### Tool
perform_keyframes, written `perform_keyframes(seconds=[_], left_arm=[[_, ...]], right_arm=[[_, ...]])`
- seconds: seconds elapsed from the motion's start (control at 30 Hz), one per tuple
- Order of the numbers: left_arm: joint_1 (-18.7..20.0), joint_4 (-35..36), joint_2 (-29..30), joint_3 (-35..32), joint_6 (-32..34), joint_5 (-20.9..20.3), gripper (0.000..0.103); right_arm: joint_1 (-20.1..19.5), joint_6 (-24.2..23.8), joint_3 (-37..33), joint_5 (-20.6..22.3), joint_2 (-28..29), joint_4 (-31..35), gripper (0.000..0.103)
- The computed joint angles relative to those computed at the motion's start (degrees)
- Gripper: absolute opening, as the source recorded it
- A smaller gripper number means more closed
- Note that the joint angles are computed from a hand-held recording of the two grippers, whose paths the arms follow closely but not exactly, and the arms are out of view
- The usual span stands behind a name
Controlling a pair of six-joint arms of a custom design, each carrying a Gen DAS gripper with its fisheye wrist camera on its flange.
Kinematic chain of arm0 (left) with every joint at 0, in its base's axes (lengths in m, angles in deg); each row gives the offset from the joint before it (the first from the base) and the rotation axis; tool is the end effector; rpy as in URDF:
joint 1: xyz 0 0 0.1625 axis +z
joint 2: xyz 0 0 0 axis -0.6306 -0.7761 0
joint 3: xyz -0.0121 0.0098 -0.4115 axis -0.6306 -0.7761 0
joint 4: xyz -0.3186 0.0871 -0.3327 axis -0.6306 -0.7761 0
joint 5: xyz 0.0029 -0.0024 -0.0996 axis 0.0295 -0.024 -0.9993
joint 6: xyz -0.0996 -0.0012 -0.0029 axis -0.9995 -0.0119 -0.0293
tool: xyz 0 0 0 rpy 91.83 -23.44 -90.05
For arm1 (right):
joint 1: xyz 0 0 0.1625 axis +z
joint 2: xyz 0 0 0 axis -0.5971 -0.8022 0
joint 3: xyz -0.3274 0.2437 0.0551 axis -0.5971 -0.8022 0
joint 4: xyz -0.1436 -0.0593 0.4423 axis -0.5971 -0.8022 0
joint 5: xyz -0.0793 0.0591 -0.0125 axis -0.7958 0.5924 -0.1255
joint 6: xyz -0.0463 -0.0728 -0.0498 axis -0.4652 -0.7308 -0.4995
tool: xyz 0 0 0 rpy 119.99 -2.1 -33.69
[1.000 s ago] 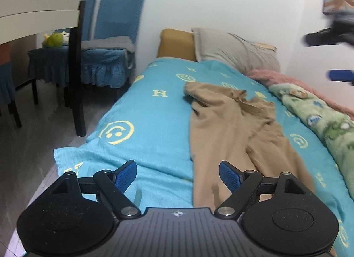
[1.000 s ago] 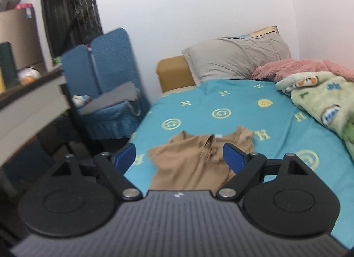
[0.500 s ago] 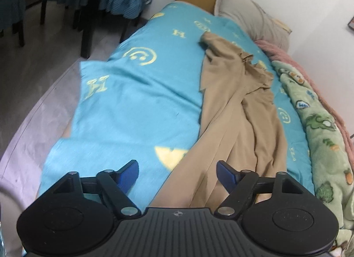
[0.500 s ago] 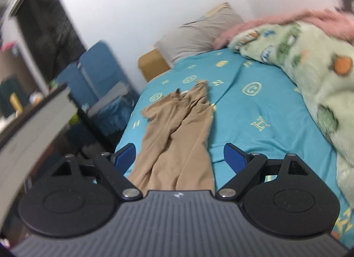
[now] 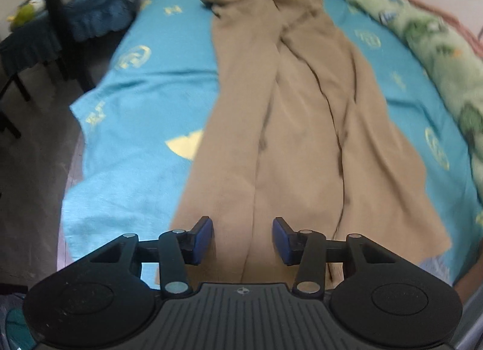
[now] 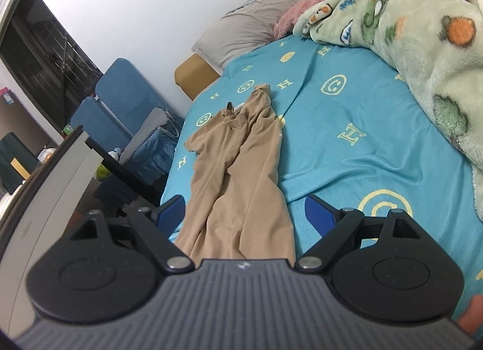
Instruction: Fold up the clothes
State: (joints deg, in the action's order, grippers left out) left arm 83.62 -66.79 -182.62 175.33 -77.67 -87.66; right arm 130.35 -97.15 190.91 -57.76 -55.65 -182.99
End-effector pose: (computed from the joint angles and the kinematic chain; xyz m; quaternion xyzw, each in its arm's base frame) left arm -0.1244 -0.4204 0.1927 -0.0089 0.8881 -0.2481 0.3869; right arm 0.1737 -0.5699 0.1493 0.1426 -0.9271 0.3464 0.0119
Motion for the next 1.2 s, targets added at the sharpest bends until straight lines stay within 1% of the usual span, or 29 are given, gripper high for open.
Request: perform_keyframes(seconds=[0.03,0.07,0.1,0.17,0.23,0.4,0.53,0.63,0.73,0.83,0.9,0.93,0.97,1.03,1.2], left_arm=[[0.21,1.70,0.79,-0.68,-0.39,-0.06,0.037],[0.42,3.41,1.59,-1.37,-0.79,-0.13,0.027],[0.57,4.47,2.07,-1.77,-1.00,-0.15,0.023],[0.65,4.79,1.77,-1.88,-0.85,-0.25,0.007],[0.05,6.05,1.20,-2.12,-0.86,-0.19,0.007],[-5.04,9.31,-1.64,-1.05,-0.51,1.88,0.007],[-7.74,11.20,-3.35,-0.76,-1.68,1.78,0.005],[-7.87,11.99,-4.35,-0.84,-2.44,0.94,0.004],[-7.30,9.49,-5.98,-0.02,-2.14,0.97,0.001],[-7.24,8.94,-6.43,0.07,-2.28,1.38,0.001],[-6.80,7.78,-6.23,0.21,-1.73,1.16,0.004],[-6.43,6.78,-6.08,0.34,-1.50,1.12,0.010],[-5.94,5.82,-5.90,0.45,-1.40,1.09,0.022],[-4.52,4.47,-5.28,0.39,-1.24,0.54,0.032],[-1.20,2.88,-2.55,-0.71,-0.20,-0.57,0.032]], right_arm=[[0.03,0.07,-0.10,-0.31,0.10,0.23,0.088],[0.03,0.23,-0.24,-0.64,0.18,0.60,0.088],[0.00,0.54,-0.40,-0.91,0.23,1.06,0.088],[-0.06,1.29,-0.64,-1.37,0.29,1.91,0.088],[-0.08,1.82,-0.73,-1.80,0.29,2.34,0.088],[-0.18,2.34,-0.64,-1.97,0.23,2.50,0.088],[-0.18,2.23,-0.98,-1.84,0.39,3.21,0.088],[-0.10,1.98,-1.04,-2.21,0.44,3.57,0.088],[-0.19,2.61,-1.23,-2.56,0.43,4.03,0.088],[-0.39,3.73,-1.41,-2.67,0.47,4.48,0.088],[-0.41,3.98,-1.53,-2.82,0.53,4.73,0.088],[-0.39,3.96,-1.59,-2.90,0.57,4.86,0.088],[-0.36,3.93,-1.65,-2.97,0.61,5.00,0.088],[-0.27,3.75,-1.72,-3.19,0.71,5.14,0.088],[-0.25,3.73,-1.90,-3.64,0.80,5.54,0.088]])
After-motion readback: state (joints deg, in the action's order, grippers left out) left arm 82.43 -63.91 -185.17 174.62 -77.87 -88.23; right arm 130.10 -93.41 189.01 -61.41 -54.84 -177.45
